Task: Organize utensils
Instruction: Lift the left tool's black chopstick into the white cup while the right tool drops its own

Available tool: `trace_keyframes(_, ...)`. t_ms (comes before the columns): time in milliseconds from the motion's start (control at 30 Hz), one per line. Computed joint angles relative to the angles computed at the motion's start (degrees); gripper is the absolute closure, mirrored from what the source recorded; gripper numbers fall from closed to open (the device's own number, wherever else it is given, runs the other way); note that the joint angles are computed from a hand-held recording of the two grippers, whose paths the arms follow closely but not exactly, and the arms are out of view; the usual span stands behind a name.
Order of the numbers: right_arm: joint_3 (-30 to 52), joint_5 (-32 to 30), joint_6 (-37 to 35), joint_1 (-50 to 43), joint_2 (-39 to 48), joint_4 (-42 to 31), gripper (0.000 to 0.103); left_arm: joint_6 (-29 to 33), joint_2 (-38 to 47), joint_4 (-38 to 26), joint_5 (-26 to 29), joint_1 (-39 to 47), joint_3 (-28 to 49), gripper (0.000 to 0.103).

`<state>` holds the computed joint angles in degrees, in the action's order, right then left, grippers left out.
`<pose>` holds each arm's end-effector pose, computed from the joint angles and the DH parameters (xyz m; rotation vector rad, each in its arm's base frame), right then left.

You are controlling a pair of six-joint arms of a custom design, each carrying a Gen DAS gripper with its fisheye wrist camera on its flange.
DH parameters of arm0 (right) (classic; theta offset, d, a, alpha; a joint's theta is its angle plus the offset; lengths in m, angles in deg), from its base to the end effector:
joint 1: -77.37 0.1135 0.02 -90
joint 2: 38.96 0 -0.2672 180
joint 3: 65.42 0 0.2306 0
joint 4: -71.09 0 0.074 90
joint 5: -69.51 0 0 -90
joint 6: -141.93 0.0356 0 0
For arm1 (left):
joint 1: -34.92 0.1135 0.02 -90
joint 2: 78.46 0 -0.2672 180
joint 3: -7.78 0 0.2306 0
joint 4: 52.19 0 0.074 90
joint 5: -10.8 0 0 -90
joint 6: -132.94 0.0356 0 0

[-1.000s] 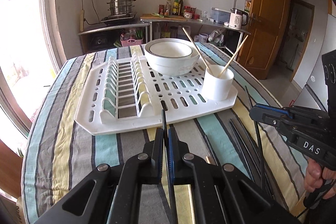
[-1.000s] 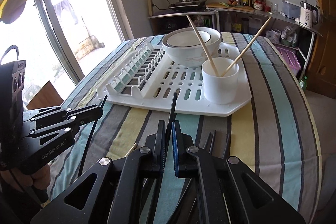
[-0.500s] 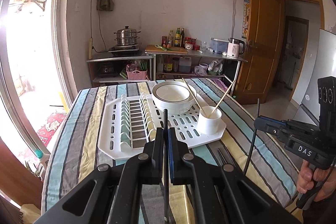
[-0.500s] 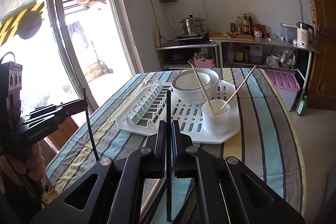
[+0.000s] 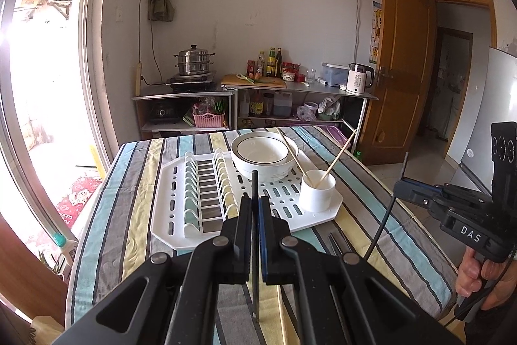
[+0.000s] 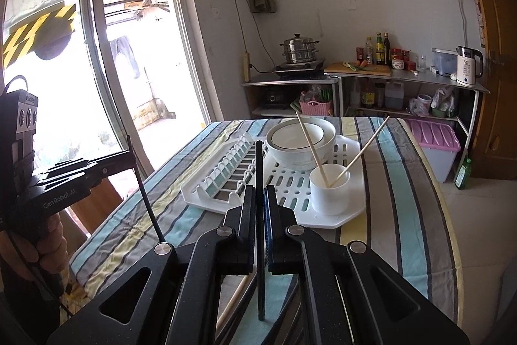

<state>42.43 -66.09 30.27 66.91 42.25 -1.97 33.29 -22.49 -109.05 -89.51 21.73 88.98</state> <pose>0.2539 -0.0210 0.4093 -0.5660 2.0921 0.6270 0.1688 -0.0330 0.3761 -0.0411 2.1129 -0.0468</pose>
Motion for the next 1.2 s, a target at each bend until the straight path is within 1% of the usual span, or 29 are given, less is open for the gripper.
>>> trace_keyframes(233,5.90,-0.34,1.20,-1.19,3.11,1.05,0.098,0.67,5.43,0.30,1.42,0.28,5.78,0.100)
trace_keyframes(467,16.12,0.68,4.09,-1.43,9.69,1.74,0.098,1.56,15.53,-0.22,2.39,-1.23,15.83,0.100)
trace_keyframes(633,24.79,1.37,6.70,-1.39,15.26,1.43,0.098,1.53,22.90,-1.51,3.46,-2.24,25.14,0.100)
trace_keyframes(733,29.47,1.91,8.73,-0.97,18.68,1.88,0.098,1.49,27.71,-2.66,4.20,-2.44,32.04,0.100)
trace_keyframes(867,35.34,2.54,10.97,-0.47,22.56,1.97,0.098,1.87,34.27,-5.02,4.98,-2.68,41.89,0.100)
trace_keyframes(1033,43.27,3.13,13.16,0.18,27.71,0.59,0.098,1.98,41.75,-7.78,5.63,-3.08,52.09,0.100)
trace_keyframes(1200,48.19,4.23,13.96,1.27,31.14,-0.20,0.098,1.90,47.53,-9.14,7.13,-2.65,58.37,0.100)
